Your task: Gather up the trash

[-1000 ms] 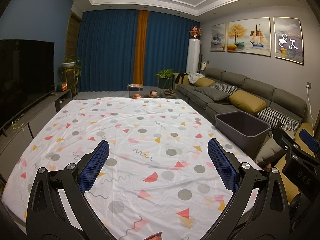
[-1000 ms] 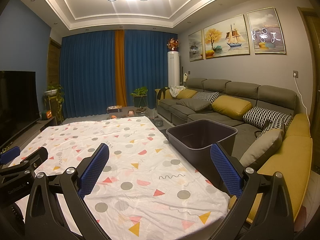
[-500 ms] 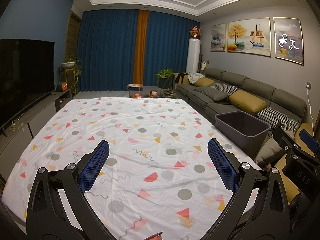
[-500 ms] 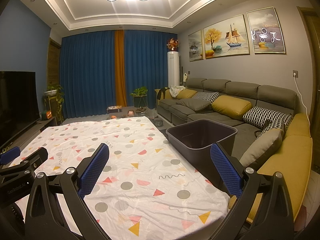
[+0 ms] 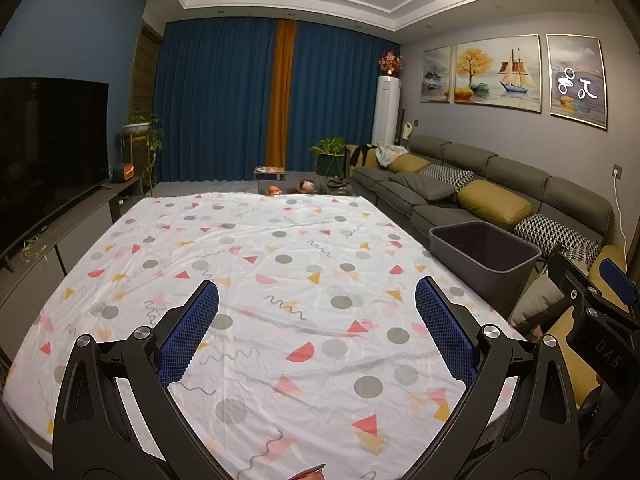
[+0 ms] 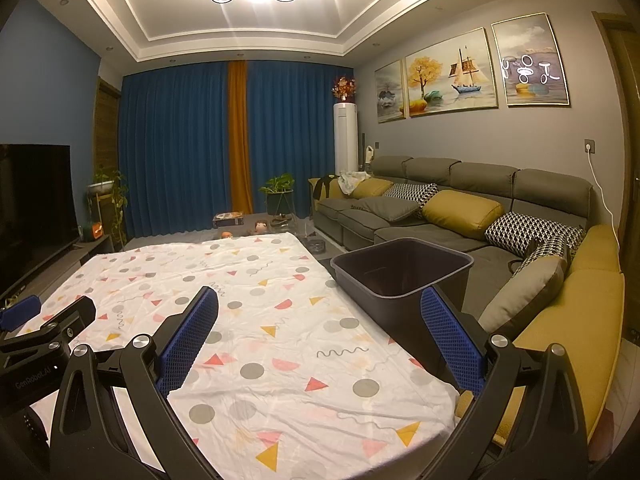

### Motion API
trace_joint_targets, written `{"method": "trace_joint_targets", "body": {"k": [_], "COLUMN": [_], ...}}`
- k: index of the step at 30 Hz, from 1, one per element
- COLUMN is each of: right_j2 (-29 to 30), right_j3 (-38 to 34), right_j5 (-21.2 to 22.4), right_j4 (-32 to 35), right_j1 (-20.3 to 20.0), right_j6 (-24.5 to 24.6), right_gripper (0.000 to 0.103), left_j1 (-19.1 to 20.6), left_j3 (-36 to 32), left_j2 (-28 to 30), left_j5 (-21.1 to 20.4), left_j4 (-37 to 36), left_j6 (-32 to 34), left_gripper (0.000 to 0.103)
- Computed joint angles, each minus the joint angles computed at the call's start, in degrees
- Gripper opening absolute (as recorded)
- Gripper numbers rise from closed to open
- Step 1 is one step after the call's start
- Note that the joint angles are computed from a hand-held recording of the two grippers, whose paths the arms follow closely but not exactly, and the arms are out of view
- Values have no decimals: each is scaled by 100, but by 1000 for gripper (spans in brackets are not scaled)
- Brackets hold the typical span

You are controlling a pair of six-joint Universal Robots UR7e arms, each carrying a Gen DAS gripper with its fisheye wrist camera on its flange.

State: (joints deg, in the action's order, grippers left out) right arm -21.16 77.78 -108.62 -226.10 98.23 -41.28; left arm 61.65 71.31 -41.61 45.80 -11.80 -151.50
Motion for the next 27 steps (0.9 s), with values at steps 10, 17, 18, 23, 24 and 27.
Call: {"method": "trace_joint_targets", "body": {"k": [10,17,18,23,24,27], "right_j2": [-25,-38,-36,-41,-38,-39], "right_j3": [36,57,54,63,58,60], "right_j5": [9,16,11,19,15,14], "right_j4": [-5,-28,-23,-28,-29,-29], "right_j1": [-16,-20,-16,-22,-18,-18], "right_j6": [8,18,22,25,25,21], "right_gripper": [98,98,98,98,98,98], "left_j1": [0,0,0,1,2,1], "left_j3": [9,7,10,6,9,12], "left_j2": [-8,-5,-8,-5,-9,-10], "left_j5": [0,-2,0,0,5,2], "left_j4": [8,1,2,4,7,2], "left_j6": [-14,-6,-9,-1,-6,-6], "left_gripper": [97,97,97,97,97,97]}}
